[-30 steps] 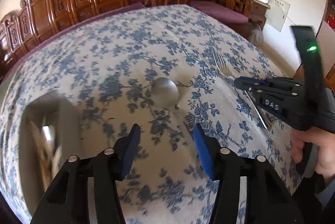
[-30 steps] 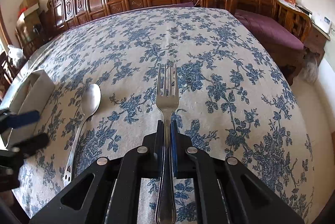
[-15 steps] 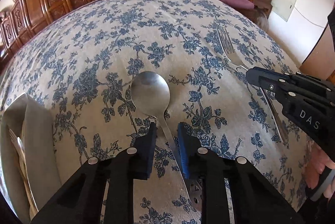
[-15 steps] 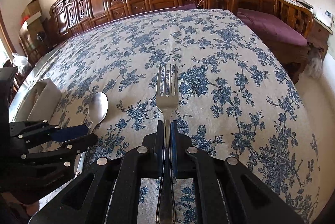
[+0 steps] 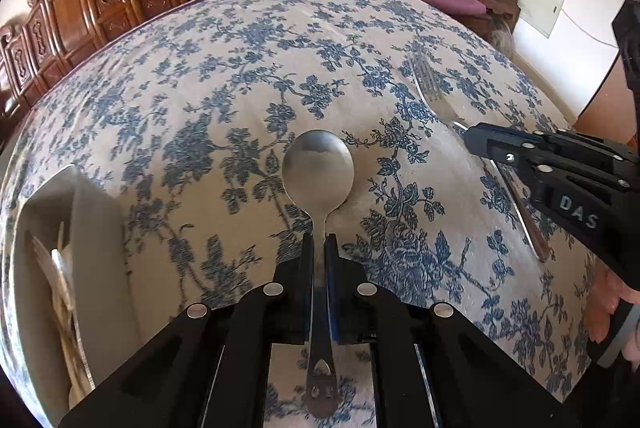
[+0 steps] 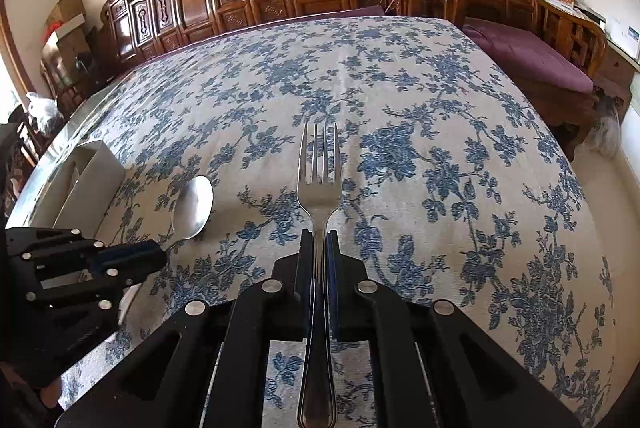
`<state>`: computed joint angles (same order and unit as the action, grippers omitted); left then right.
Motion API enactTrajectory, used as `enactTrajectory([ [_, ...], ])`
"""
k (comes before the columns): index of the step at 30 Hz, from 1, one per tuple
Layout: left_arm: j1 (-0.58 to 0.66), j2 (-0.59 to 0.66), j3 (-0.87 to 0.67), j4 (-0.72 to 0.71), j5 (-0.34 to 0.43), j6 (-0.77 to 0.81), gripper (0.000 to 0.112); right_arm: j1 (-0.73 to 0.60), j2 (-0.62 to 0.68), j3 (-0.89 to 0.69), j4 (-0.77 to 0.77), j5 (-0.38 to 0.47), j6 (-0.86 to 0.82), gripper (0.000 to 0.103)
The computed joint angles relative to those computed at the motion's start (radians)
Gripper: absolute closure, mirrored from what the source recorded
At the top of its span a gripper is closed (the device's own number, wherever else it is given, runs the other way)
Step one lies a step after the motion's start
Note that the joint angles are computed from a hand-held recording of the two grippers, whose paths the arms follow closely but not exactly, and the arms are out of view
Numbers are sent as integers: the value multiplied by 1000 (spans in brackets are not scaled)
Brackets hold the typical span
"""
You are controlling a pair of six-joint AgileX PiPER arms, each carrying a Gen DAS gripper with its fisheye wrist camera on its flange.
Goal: Organize utensils
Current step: 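Grasp a metal spoon by its handle with the left tool while the right tool holds the fork, then lower the metal spoon into the grey tray and open the left tool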
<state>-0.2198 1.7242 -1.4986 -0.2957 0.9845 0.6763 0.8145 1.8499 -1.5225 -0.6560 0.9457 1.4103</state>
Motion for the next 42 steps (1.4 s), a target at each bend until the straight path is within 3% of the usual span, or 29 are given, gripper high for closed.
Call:
enactTrajectory([
  [28,285,-92,-146,-183,173,193,107,90,232,-414,55,100,-168,95],
  [42,400,-44,-244,-207,221,225,107,122,295,-540,70,121,-230,95],
])
